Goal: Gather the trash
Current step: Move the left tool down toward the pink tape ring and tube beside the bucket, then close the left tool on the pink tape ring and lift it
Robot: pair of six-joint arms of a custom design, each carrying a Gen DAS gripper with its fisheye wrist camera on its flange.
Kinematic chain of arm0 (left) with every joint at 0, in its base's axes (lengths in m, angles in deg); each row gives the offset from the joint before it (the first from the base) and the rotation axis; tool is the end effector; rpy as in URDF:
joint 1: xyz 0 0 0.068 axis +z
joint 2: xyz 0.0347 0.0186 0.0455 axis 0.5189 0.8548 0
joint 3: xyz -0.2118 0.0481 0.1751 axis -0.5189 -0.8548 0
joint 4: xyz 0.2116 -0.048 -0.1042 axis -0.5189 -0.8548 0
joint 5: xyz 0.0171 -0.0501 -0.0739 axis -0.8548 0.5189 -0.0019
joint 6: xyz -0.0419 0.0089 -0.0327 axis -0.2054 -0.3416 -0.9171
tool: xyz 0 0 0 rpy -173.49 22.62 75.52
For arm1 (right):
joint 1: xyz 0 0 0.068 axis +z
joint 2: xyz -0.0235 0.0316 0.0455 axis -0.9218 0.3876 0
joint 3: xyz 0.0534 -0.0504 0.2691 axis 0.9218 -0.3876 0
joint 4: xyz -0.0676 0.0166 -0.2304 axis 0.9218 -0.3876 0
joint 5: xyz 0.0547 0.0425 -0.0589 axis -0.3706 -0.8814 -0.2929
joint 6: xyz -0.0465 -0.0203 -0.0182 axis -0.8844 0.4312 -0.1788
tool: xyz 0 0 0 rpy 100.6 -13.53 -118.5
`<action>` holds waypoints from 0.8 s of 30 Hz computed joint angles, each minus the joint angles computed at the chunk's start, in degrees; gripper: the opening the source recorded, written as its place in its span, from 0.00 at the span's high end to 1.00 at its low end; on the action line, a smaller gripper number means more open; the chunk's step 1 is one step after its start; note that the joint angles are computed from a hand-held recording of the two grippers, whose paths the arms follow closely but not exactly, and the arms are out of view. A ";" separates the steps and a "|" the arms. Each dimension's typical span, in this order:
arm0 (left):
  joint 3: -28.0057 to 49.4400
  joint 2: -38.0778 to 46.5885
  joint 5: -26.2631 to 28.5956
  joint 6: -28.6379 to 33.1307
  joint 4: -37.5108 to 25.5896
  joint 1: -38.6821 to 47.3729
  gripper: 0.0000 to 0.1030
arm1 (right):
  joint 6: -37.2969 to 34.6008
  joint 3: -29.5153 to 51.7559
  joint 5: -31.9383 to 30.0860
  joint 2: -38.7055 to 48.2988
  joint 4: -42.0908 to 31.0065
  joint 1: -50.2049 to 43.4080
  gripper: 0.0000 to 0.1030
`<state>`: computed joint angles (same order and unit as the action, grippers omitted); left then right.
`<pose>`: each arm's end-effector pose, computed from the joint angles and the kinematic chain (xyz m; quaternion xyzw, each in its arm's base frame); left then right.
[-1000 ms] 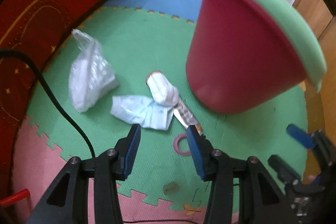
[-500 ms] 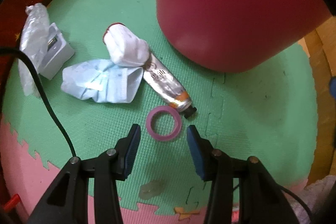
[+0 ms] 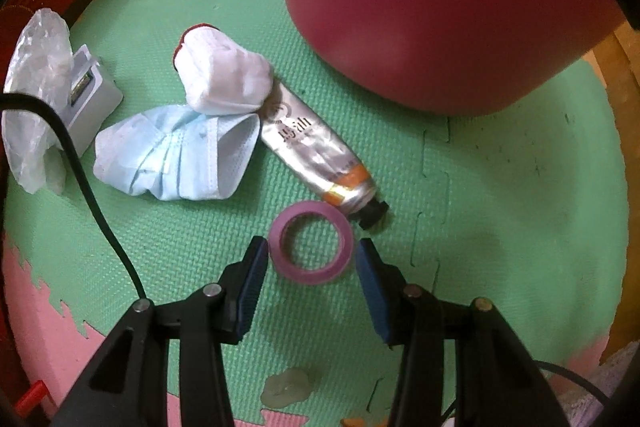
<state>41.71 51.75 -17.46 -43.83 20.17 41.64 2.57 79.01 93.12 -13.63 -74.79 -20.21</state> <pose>0.2307 0.0384 0.1376 0.1798 0.9783 -0.0178 0.1018 0.1593 0.1582 0.2796 -0.0740 0.9448 0.1044 0.3015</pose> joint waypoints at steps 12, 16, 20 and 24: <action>0.57 -2.00 5.26 2.71 -4.01 2.14 0.56 | -0.45 -0.15 0.34 0.19 0.00 -0.17 0.42; 2.41 -3.47 5.96 3.70 -7.42 4.53 0.56 | -0.69 -0.54 -0.07 -0.13 0.48 -0.88 0.42; 6.75 -6.52 5.57 6.99 -13.43 8.61 0.56 | -0.68 -1.46 -1.01 -0.92 0.96 -2.06 0.42; 13.54 -8.09 6.87 8.81 -21.20 13.92 0.56 | -0.63 -2.00 -2.09 -1.10 1.42 -2.59 0.42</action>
<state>55.25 43.66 -10.59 -35.02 -1.02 55.56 1.93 77.00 91.03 -14.73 -73.37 -22.80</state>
